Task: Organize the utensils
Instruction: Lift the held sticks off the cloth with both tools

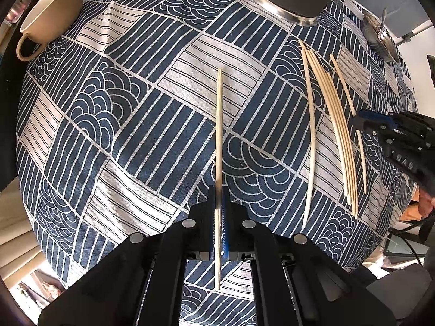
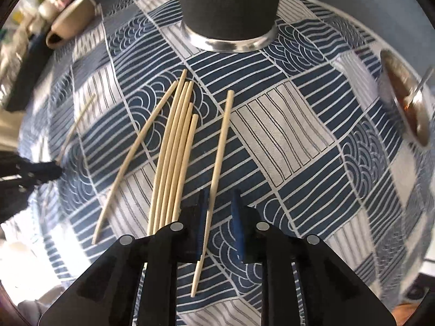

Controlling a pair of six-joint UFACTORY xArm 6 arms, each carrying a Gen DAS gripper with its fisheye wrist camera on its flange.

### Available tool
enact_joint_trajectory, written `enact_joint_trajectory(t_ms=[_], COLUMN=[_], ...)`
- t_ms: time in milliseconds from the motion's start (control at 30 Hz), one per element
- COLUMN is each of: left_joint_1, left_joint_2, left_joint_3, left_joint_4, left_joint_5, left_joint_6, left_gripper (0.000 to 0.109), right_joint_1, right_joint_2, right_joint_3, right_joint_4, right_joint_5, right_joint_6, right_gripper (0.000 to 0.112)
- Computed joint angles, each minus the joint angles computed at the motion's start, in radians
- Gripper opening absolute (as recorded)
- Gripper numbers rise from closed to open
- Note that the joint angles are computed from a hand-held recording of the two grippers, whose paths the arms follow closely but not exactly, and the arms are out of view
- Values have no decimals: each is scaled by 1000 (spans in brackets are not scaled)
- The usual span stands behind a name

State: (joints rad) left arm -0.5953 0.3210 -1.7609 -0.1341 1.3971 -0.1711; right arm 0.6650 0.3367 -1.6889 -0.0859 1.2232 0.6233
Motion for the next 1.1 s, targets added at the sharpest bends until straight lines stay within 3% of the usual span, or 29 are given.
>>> enact_joint_trajectory(t_ms=[167, 367, 633, 733, 800, 867, 1000, 1100], left_joint_1=[1, 3, 6, 3, 7, 11, 19, 27], left_joint_2=[0, 21, 25, 12, 0, -12, -36, -48], left_joint_3=[-1, -49, -78, -60, -41, -22, 11, 29], left_joint_4=[-11, -9, -11, -12, -18, -23, -33, -48], left_joint_5=[-7, 14, 33, 31, 23, 13, -6, -18], left_joint_6=[11, 8, 7, 3, 3, 5, 15, 28], left_gripper=[5, 5, 5, 5, 5, 5, 5, 5], right_joint_1=[-27, -57, -62, -59, -54, -45, -36, -21], right_joint_2=[-69, -139, -156, -162, -137, -111, -115, -79], right_joint_3=[115, 200, 220, 212, 182, 143, 145, 91], right_joint_4=[65, 147, 165, 130, 126, 113, 101, 69], right_joint_5=[-117, -178, -179, -137, -119, -87, -98, -31], right_joint_6=[11, -12, 13, 14, 11, 18, 39, 22], right_gripper=[6, 0, 5, 6, 11, 25, 25, 25])
